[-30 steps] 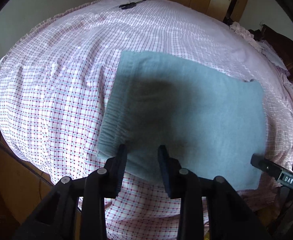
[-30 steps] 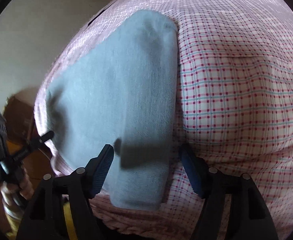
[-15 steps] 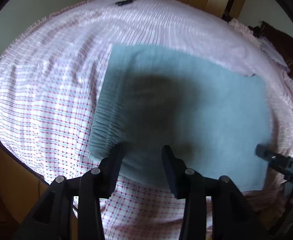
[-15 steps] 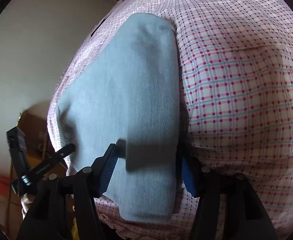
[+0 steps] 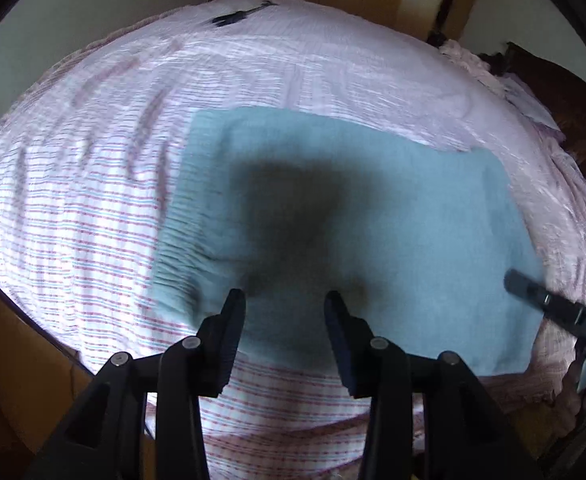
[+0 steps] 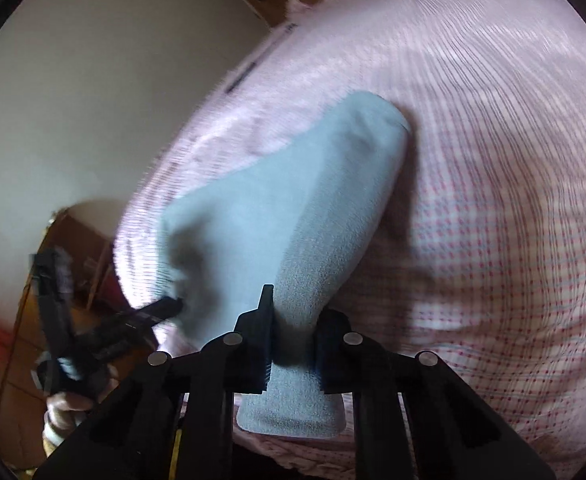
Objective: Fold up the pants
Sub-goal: 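Grasp the folded pants edge with the right gripper and lift it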
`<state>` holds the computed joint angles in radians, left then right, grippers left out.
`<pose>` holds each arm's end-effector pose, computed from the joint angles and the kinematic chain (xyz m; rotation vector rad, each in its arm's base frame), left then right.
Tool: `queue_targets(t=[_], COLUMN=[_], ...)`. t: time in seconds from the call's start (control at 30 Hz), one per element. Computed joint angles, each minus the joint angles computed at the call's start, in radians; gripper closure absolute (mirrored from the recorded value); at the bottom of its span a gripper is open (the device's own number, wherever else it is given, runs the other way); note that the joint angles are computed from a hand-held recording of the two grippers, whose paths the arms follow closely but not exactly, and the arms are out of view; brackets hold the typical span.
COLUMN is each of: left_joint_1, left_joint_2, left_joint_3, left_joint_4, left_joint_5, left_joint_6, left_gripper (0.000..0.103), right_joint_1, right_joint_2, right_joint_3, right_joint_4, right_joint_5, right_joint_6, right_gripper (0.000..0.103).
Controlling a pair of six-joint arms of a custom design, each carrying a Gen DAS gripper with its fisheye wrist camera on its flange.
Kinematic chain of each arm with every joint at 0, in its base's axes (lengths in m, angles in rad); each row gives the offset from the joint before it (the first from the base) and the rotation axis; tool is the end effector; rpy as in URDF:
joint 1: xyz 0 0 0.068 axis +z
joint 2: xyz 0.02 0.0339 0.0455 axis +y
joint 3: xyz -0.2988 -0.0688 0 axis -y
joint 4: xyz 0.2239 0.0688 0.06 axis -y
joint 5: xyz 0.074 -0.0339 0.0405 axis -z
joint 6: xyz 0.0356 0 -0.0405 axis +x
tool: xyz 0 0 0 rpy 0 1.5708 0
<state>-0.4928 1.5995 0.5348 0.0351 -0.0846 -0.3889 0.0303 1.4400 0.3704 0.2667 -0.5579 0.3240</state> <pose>0.2181 -0.1137 0.1516 0.1049 2.6073 -0.2090 0.2129 0.0253 0.1673 0.0750 2.3695 0.8316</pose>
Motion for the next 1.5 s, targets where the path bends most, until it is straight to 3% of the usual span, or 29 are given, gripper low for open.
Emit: queue_targets(t=[0.17,0.4,0.67,1.03,1.3,1.5], left_joint_1=[-0.04,0.003,0.105,0.215,0.308,0.42], left_joint_2=[0.125,0.037,-0.104,-0.152,-0.174,-0.207], left_joint_3=[0.015,-0.004,0.016,0.048,0.033,0.011], left_joint_4=[0.062,0.014,-0.103,-0.179,-0.172,-0.162], left_joint_5=[-0.004,0.008,-0.003,0.006,0.032,0.074], left_joint_6=[0.012,0.026,0.095,0.166,0.204,0.254], left_gripper=[0.06,0.06,0.06,0.059,0.043,0.039], right_joint_1=[0.106,0.207,0.31,0.428,0.504,0.536], right_joint_2=[-0.105,-0.119,-0.046,0.047,0.194,0.329], right_joint_3=[0.037,0.147,0.267,0.376,0.494,0.573], right_joint_4=[-0.052,-0.134,-0.163,-0.167,-0.161,-0.137], right_joint_5=[0.051,0.089,0.089,0.098,0.113,0.099], right_joint_6=[0.0,-0.064,-0.058,-0.024,-0.01,0.009], right_gripper=[0.095,0.095,0.095,0.095,0.095,0.096])
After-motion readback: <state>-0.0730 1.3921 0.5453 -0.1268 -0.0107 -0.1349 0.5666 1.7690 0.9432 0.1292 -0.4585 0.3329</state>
